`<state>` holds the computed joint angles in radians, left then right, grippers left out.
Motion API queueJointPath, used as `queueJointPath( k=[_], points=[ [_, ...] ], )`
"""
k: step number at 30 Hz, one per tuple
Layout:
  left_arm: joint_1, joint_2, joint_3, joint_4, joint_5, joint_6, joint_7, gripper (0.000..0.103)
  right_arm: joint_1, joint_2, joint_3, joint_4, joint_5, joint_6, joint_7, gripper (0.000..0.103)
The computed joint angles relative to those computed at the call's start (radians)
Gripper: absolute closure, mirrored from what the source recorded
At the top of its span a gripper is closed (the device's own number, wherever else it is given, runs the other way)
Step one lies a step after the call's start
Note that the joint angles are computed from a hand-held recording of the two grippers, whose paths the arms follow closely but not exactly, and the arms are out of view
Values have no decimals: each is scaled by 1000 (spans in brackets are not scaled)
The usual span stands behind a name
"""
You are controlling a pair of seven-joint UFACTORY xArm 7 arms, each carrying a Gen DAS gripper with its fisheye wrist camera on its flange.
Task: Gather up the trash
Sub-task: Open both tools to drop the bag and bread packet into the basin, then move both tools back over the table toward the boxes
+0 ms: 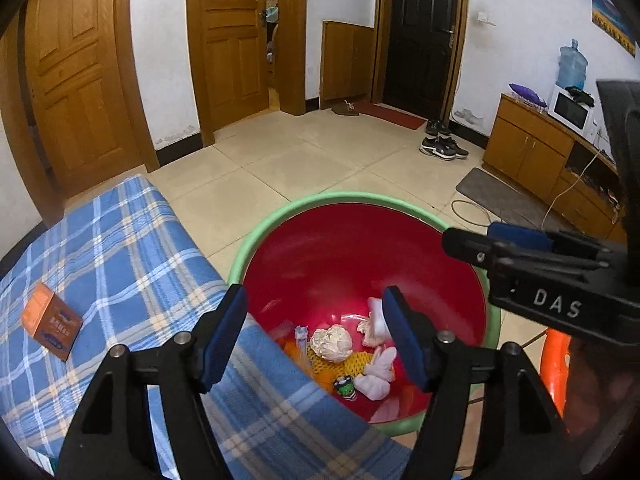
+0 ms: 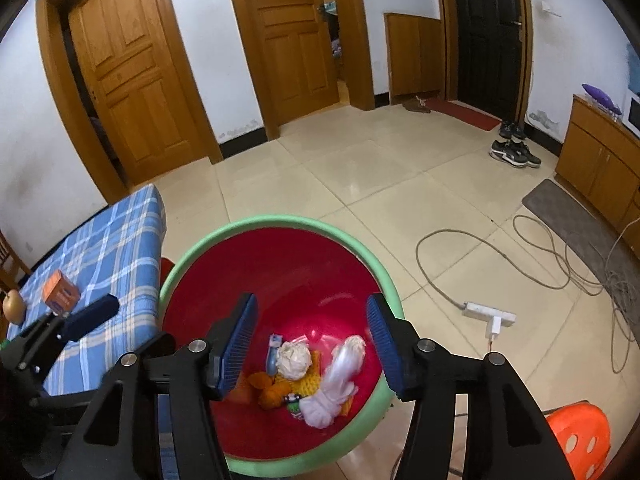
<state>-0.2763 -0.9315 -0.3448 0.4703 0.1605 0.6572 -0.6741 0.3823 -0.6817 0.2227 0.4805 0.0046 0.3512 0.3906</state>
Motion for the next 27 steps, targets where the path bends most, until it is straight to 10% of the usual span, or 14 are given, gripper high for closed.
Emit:
queueJointPath(
  k=[27],
  points=[
    [-142,-436,-59,-10,-124,424,-23,33,120,-385,146,-78,15,361,184,45]
  ],
)
